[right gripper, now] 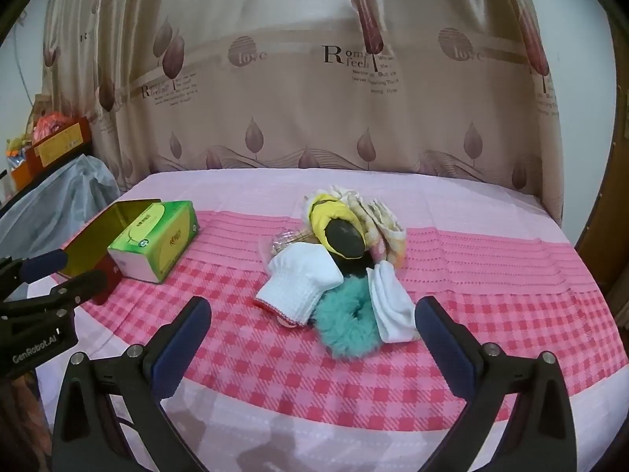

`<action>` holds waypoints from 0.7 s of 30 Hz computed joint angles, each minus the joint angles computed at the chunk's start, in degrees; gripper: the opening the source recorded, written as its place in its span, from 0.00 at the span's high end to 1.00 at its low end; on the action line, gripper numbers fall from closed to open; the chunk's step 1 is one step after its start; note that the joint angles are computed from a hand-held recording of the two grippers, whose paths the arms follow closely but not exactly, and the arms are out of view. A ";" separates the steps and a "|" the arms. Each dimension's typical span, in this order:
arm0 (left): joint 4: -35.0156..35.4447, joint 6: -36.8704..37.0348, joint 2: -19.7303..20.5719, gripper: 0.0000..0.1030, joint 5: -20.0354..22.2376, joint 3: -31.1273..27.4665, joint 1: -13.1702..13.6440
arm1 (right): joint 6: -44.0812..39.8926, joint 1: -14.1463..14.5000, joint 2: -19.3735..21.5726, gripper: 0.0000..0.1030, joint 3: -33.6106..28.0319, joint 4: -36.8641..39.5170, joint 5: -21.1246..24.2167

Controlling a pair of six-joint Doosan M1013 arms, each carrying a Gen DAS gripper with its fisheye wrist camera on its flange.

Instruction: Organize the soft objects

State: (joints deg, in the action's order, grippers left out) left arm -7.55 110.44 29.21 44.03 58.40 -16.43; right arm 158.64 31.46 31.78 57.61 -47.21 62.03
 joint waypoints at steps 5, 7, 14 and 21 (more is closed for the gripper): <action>-0.62 0.88 -0.06 0.38 0.33 0.05 0.03 | 0.20 -0.02 -0.01 0.00 0.09 -0.12 -0.03; -1.13 1.57 0.08 0.38 1.16 -0.18 0.08 | 0.17 -0.01 0.02 0.00 0.06 -0.07 0.00; 0.61 0.09 0.47 0.38 3.14 -0.75 -0.04 | 0.54 0.02 0.02 0.00 0.15 -0.26 -0.08; 1.68 -2.04 0.92 0.38 4.33 -1.62 0.04 | 0.44 0.04 0.00 0.00 0.13 -0.16 0.04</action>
State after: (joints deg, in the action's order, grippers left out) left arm -5.87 108.40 30.12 48.36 56.79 -16.39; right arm 159.08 31.50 31.78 57.74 -47.37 62.07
